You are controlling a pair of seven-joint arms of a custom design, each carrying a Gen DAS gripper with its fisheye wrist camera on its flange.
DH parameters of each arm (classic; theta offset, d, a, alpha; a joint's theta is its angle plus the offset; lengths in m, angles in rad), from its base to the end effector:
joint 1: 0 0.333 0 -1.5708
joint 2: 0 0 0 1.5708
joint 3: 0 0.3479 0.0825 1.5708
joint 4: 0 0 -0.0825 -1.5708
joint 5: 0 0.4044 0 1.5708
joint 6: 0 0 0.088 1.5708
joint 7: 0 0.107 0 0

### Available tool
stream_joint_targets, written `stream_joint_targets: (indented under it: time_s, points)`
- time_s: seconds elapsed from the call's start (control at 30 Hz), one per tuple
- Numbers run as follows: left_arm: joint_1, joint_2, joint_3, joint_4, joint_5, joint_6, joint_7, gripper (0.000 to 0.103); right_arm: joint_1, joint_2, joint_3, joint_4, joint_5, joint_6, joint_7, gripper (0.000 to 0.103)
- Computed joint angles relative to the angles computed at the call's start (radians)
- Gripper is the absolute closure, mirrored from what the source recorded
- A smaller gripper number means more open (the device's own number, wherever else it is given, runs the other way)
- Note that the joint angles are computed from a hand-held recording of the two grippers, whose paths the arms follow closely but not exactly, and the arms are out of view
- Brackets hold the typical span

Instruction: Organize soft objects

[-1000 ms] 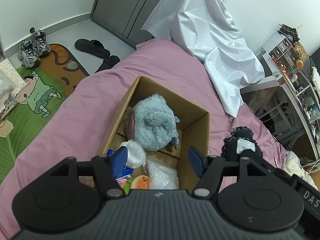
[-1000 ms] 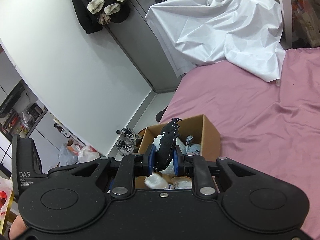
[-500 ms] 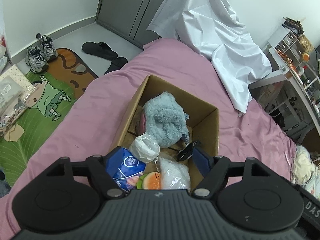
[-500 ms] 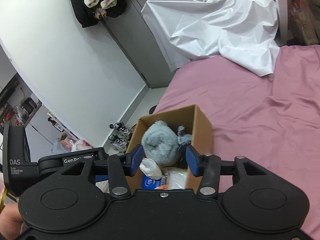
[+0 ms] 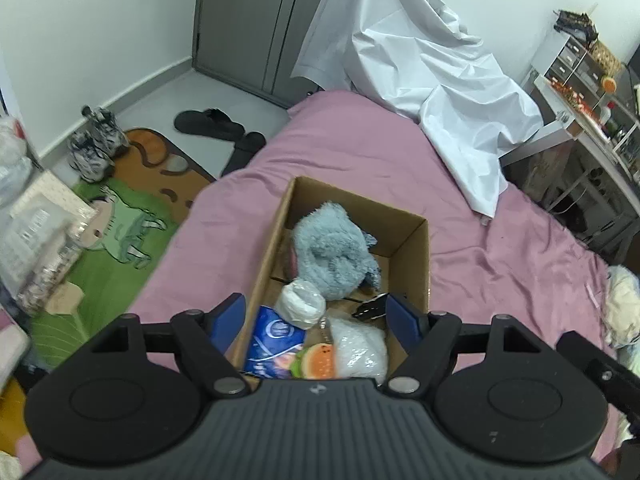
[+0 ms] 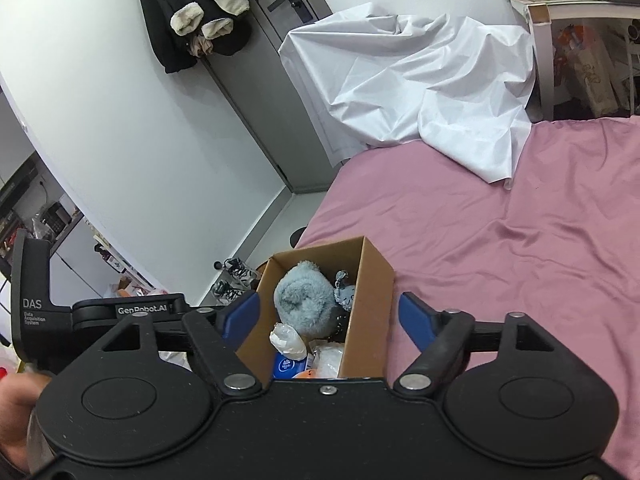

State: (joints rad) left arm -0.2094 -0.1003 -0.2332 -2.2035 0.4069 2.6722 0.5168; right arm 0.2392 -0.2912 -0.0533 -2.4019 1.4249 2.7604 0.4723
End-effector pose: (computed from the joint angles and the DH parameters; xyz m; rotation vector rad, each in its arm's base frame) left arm 0.5072 -0.2573 0.5065 -2.1826 1.6191 -0.7606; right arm 0.4845 0.0476 0.4893 -1.5495 1.4505 -0.2082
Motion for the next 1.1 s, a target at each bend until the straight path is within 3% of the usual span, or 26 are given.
stream_joint_targets:
  time_s: [0.2, 0.63, 1.1]
  points:
    - [-0.017, -0.040, -0.003, 0.026, -0.056, -0.105, 0.038, 0.025, -0.018, -0.040, -0.012, -0.015, -0.107, -0.030, 0.084, 0.016]
    - [-0.054, -0.142, -0.047, 0.031, -0.053, -0.225, -0.014, 0.007, -0.023, -0.139, -0.052, -0.057, -0.275, -0.101, 0.179, 0.000]
    - [-0.104, -0.200, -0.076, 0.054, -0.071, -0.377, 0.000, 0.006, -0.049, -0.244, -0.067, -0.101, -0.521, -0.195, 0.335, 0.000]
